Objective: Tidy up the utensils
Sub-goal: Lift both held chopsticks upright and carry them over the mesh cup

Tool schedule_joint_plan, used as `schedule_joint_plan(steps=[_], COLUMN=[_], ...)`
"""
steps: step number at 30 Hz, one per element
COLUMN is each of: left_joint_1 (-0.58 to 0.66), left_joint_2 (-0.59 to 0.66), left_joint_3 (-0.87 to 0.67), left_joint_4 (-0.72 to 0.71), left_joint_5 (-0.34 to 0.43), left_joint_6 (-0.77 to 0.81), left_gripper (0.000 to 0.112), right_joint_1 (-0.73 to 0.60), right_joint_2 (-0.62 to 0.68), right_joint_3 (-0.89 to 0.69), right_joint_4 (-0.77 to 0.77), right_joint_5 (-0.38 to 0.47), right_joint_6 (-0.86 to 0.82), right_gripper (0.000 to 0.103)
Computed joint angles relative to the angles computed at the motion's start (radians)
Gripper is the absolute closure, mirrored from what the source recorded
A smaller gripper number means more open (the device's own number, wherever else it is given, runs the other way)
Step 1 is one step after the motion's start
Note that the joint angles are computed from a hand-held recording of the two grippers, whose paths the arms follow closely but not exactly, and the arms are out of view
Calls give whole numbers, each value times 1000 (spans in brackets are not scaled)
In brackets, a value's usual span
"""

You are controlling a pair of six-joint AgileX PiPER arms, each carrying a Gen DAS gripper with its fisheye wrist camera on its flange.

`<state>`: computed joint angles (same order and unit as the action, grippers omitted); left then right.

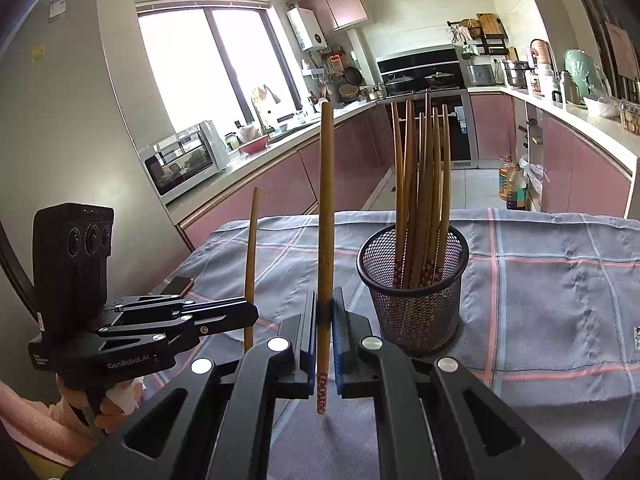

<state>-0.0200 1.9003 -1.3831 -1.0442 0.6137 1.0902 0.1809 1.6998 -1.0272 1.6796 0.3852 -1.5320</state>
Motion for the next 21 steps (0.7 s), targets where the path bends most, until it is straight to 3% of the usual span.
schedule_joint_plan(steps=[21], left_joint_1=[1], left_joint_2=[-8], left_joint_3=[-7], left_joint_4=[-23], left_joint_5=[6], left_joint_6=[23], left_gripper=[105], right_joint_1=[-23], right_joint_2=[-33], right_joint_3=[6], right_joint_4=[38], right_joint_5=[1], right_joint_6=[-42], right_gripper=[97])
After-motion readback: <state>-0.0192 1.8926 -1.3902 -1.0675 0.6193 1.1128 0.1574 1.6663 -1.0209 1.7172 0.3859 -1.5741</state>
